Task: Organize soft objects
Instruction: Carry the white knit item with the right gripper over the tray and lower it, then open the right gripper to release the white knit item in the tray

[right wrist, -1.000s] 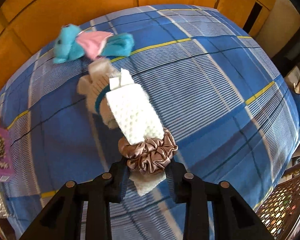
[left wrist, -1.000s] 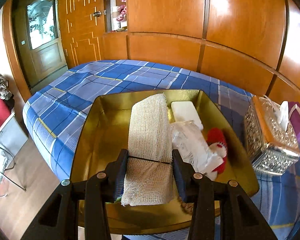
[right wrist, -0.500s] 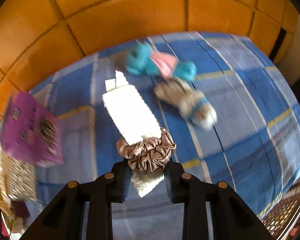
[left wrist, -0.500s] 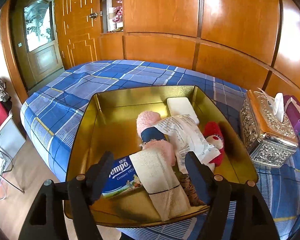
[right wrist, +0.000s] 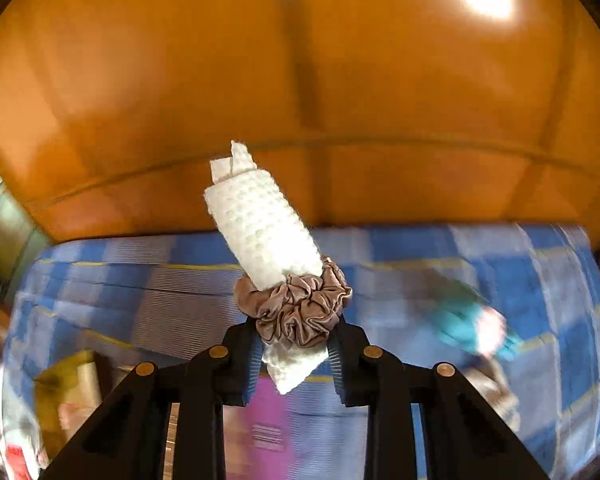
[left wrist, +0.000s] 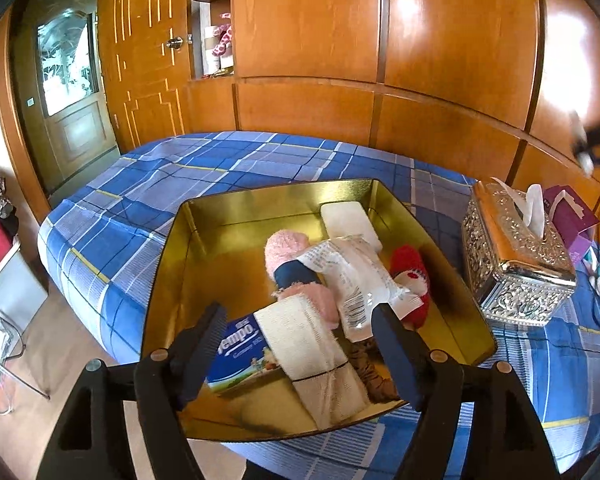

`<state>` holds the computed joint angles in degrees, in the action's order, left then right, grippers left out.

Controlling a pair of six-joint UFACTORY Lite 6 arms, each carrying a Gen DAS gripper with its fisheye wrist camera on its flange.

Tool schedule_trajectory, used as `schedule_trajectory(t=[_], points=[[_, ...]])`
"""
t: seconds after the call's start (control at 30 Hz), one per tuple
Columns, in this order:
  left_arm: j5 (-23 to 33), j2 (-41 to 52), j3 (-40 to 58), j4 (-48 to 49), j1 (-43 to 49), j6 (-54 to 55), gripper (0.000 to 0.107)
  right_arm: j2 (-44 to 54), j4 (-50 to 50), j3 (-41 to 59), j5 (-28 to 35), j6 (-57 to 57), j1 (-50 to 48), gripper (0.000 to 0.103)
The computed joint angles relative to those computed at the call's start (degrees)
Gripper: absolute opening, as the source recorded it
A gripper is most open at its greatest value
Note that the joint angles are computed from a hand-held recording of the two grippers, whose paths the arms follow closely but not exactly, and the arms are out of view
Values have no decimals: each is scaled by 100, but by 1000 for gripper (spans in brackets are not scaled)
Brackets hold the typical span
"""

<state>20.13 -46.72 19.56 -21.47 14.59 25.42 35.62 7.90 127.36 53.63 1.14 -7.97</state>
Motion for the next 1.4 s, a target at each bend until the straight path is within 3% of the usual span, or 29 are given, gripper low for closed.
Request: schedule_trajectory(t=[0.13,0.4,0.6,0.77,0.97,1.07,1.17,1.4], points=[[105,-125,-65,-334,423,547,76,-7,397,230,-10,-448,1042,28],[112,53,51,-1441,1374,1878,80,-1524,769,-2884,-964,-1517,3401,28],[153,147,143,-1876,1746,2366,81,-1674,691,-4463,-1602,-1480,4690,28],[180,10,144,-2068,1908,2566,85,-1154,997,-4572,-1818,-1454,4932,28],[193,51,148,-2109,1917,2595,85,-490,-81,-4218,-2160,-149,5154,30],[201,56,153,-2140,1921,2627,87,-522,-658,-4315,-2302,433,5235,34],[211,49,147,-2133,1920,2616,87,-752,-168,-4563,-2377,62,5166,40],[276,-89,122,-1990,1885,2444,87,-1336,-404,-5122,-2657,394,5190,44]])
